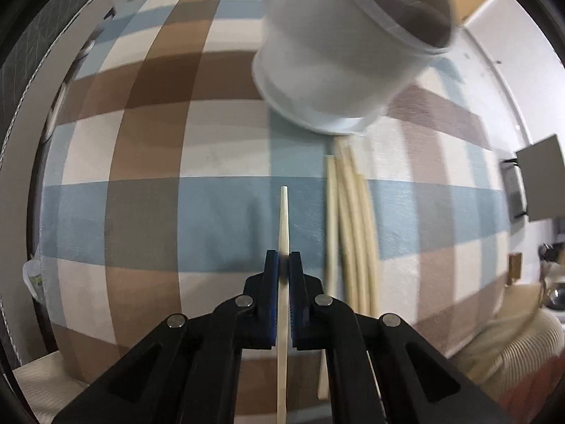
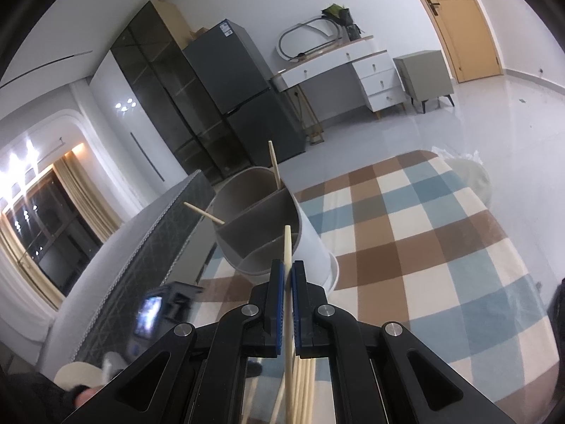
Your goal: Organize utensils
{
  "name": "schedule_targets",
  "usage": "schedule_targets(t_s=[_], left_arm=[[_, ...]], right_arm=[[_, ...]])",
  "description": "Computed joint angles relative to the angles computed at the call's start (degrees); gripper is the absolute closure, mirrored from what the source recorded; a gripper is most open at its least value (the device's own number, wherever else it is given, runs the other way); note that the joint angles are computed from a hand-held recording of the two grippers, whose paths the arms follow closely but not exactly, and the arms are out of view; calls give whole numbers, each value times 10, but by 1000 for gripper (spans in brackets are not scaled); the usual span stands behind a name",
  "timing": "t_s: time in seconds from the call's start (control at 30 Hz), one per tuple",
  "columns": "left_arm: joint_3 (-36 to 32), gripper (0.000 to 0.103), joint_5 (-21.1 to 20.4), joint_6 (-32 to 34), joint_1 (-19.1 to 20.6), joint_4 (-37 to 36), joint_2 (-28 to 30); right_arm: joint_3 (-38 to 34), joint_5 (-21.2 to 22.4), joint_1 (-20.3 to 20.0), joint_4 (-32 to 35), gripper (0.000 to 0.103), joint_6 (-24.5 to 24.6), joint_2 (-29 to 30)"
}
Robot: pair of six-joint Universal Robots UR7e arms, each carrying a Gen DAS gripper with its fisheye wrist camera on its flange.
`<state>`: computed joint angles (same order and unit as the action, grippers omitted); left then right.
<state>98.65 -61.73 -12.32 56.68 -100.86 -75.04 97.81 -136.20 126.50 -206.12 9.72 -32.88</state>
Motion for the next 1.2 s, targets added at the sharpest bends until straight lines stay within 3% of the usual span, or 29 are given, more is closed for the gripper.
schedule_targets(t_s=[0.23,0.37,0.93,1.1,1.13,1.2], left_arm=[[-24,103,-51,23,-18,7,-28],[-34,103,-57,45,-23,15,-36],[-13,103,-71,59,-15,3,-47],[-1,103,-39,52,-7,8,-33],[9,99,-20,54,-10,4,-33],[31,74,15,56,-14,-2,-30]], right_arm=[[-13,-14,17,-6,99,-24,11],[-14,-20,22,-4,99,-21,13],[-3,-34,21,-4,99,-1,7],[2,-30,20,-10,99,6,4],[4,-28,20,-12,99,7,2],[8,-24,18,-16,99,11,1]])
